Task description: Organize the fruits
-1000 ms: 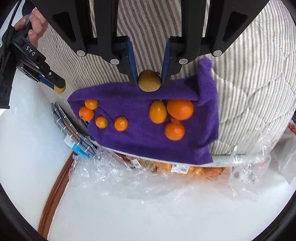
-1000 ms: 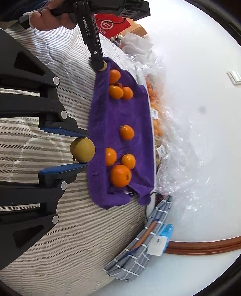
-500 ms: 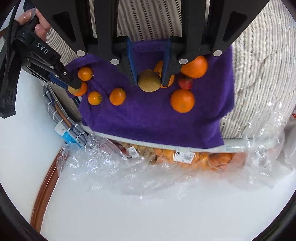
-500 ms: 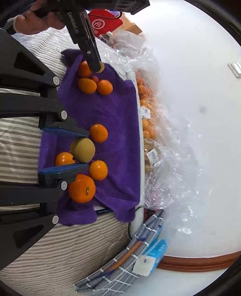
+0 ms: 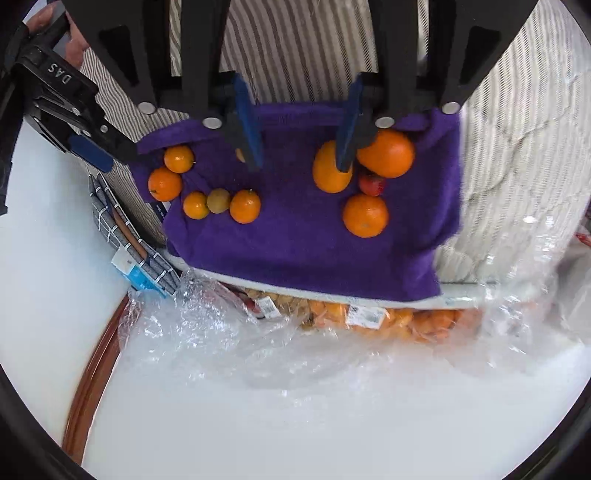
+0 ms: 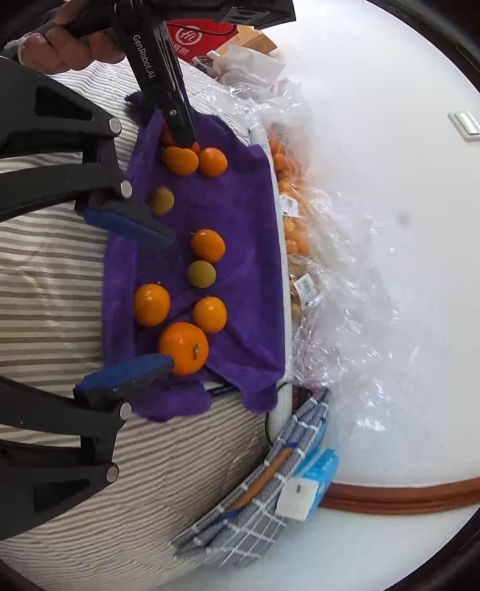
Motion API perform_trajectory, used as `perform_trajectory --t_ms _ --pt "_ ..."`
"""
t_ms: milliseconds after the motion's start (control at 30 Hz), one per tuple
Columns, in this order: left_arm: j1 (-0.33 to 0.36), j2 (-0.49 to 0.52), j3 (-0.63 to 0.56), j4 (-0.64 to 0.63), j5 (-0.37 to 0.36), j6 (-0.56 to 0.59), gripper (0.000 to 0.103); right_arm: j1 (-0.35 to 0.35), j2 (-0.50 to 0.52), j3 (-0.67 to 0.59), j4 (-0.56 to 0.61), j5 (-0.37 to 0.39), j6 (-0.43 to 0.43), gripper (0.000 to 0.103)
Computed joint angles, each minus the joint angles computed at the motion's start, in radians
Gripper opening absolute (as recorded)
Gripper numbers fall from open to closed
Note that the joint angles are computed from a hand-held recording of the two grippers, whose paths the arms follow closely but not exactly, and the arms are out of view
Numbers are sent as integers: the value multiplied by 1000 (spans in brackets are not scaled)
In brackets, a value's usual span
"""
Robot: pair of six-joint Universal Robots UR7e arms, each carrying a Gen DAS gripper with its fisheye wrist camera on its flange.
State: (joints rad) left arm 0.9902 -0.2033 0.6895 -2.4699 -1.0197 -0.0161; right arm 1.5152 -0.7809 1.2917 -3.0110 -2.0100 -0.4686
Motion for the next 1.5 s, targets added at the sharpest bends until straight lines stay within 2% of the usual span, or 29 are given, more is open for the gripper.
perform_trajectory --t_ms 33,100,267,300,433,567,733,900,1500 --pt "-10 -35 68 -49 14 6 45 9 -18 30 -19 -17 3 64" --pt "-32 -107 202 -143 39 19 55 26 -56 92 -51 -45 13 66" --pt "-81 -225 420 -283 107 35 70 56 -152 233 -94 -92 56 69" --pt "-90 -247 459 -304 117 34 72 65 -169 264 -119 -114 56 73" --pt "-117 -302 552 -336 161 32 81 91 -209 352 -229 -150 18 92" --pt "-138 -338 627 -384 195 31 82 110 -255 426 -282 -154 -4 99" --pt "-153 -376 688 -403 198 4 82 135 -279 475 -314 -197 -16 100" --pt "-169 -384 713 -433 231 16 82 140 -301 505 -323 -195 -1 100" --pt "-181 -400 734 -435 235 4 83 140 -323 524 -305 -201 38 100"
